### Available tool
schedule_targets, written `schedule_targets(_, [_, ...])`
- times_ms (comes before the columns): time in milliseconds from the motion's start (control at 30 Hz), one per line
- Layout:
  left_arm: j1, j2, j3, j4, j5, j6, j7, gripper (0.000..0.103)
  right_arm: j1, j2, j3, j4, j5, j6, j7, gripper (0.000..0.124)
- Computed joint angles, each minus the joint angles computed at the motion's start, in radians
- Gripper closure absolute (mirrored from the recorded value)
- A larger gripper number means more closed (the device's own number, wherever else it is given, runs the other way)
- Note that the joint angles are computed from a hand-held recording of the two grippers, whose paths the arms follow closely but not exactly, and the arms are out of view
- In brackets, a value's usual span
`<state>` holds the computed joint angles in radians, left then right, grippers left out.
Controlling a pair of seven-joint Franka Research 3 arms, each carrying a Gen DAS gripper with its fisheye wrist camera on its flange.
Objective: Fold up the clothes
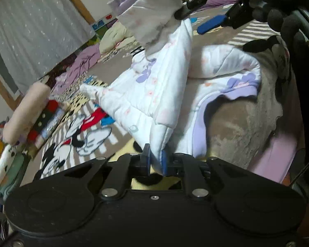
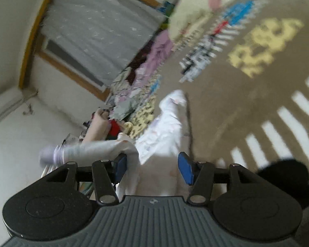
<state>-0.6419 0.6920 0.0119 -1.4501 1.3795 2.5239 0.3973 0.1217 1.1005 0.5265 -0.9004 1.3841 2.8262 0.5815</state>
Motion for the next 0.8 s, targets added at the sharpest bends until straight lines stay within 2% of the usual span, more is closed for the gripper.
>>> schedule_targets(67, [0.006, 0.004, -0.003, 0.005, -0.009, 0.007, 0.001, 0.093, 0.008, 0.000, 0.007, 0.009, -0.005, -0.003, -0.088, 0.068])
schedule_targets(167, [0.002, 0.010, -0.003, 0.011, -0.021, 0.000, 0.020, 0.093, 0.026, 0.027, 0.008, 0.058, -0.030, -0.032, -0.129, 0.070])
schedule_targets(200, [0.001, 0.011, -0.003, 0.011, -0.024, -0.001, 0.026, 0.093, 0.027, 0.027, 0.006, 0.058, -0.035, -0.036, -0.132, 0.075])
schedule_targets(233, [0.001, 0.010, -0.002, 0.010, -0.028, 0.000, 0.027, 0.093, 0.030, 0.025, -0.003, 0.058, -0.048, -0.040, -0.115, 0.087])
schedule_targets(333, [0.002, 0.007, -0.002, 0.005, -0.038, 0.004, 0.027, 0.093, 0.032, -0.013, -0.041, 0.004, -0.104, -0.044, -0.045, 0.100])
schedule_targets(500, [0.024, -0.021, -0.018, -0.022, -0.081, 0.038, 0.048, 0.091, 0.025, -0.091, -0.085, -0.110, -0.190, -0.046, 0.017, 0.102])
schedule_targets(533, [0.036, -0.039, -0.025, -0.041, -0.095, 0.060, 0.053, 0.086, 0.023, -0.097, -0.086, -0.120, -0.201, -0.047, 0.023, 0.102])
schedule_targets(600, [0.058, -0.083, -0.033, -0.085, -0.115, 0.111, 0.044, 0.067, 0.010, -0.105, -0.067, -0.139, -0.194, -0.038, 0.007, 0.096])
schedule_targets(633, [0.067, -0.111, -0.029, -0.115, -0.106, 0.150, 0.004, 0.049, 0.003, -0.108, -0.057, -0.147, -0.186, -0.036, -0.004, 0.078])
schedule_targets(700, [0.070, -0.164, 0.004, -0.164, -0.020, 0.220, -0.187, 0.047, -0.037, -0.104, 0.004, -0.160, -0.111, -0.036, -0.087, 0.052])
schedule_targets(733, [0.072, -0.181, 0.016, -0.175, 0.028, 0.231, -0.297, 0.047, -0.045, -0.097, 0.022, -0.153, -0.071, -0.029, -0.128, 0.051])
schedule_targets(800, [0.085, -0.186, 0.026, -0.164, 0.097, 0.229, -0.513, 0.047, -0.033, -0.070, 0.012, -0.110, -0.046, -0.045, -0.120, 0.051])
